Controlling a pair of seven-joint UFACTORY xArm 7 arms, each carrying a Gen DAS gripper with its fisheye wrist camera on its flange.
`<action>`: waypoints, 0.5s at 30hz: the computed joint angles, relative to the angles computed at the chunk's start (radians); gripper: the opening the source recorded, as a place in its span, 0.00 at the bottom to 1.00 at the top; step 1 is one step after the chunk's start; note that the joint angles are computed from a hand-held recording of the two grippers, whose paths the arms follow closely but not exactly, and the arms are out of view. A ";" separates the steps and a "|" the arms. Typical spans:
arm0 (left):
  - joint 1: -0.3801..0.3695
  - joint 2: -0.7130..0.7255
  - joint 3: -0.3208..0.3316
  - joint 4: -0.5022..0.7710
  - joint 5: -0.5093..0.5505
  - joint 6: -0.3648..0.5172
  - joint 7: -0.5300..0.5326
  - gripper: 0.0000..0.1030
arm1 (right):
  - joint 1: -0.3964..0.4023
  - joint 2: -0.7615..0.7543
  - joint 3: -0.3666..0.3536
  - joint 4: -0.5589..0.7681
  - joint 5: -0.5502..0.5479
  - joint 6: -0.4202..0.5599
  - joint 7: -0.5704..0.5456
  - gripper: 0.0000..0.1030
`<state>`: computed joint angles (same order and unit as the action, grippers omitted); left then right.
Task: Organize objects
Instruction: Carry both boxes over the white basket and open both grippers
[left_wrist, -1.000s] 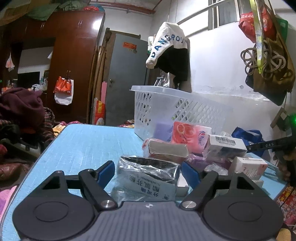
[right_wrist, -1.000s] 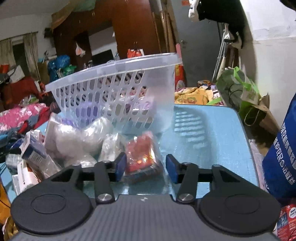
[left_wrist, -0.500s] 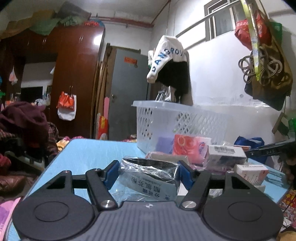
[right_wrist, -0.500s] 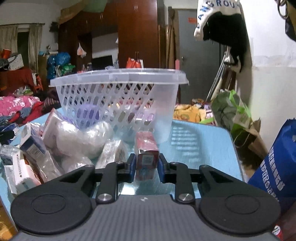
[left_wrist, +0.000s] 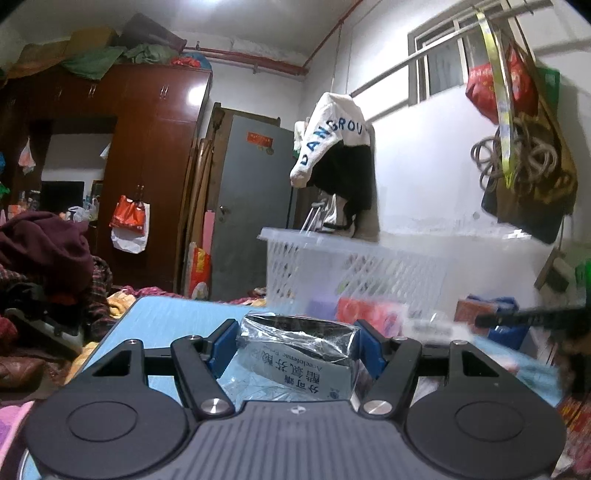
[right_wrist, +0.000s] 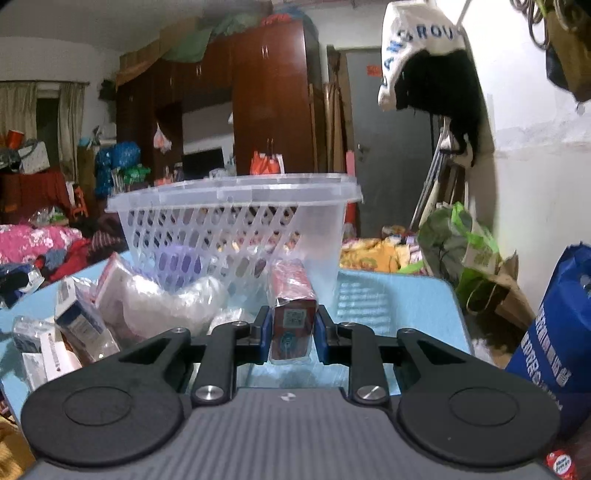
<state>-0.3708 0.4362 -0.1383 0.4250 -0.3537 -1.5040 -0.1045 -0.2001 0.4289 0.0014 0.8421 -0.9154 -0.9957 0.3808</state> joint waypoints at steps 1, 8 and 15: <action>0.007 -0.021 -0.001 0.002 0.022 0.008 -0.014 0.69 | 0.002 -0.001 0.000 -0.013 0.021 -0.031 -0.028 0.26; 0.041 -0.234 0.007 0.230 0.122 0.435 0.042 0.69 | 0.074 -0.145 0.032 -0.003 0.045 -0.059 -0.031 0.26; -0.013 -0.118 0.057 0.598 -0.093 0.885 0.216 0.69 | 0.144 -0.090 0.102 0.309 -0.019 0.389 0.168 0.26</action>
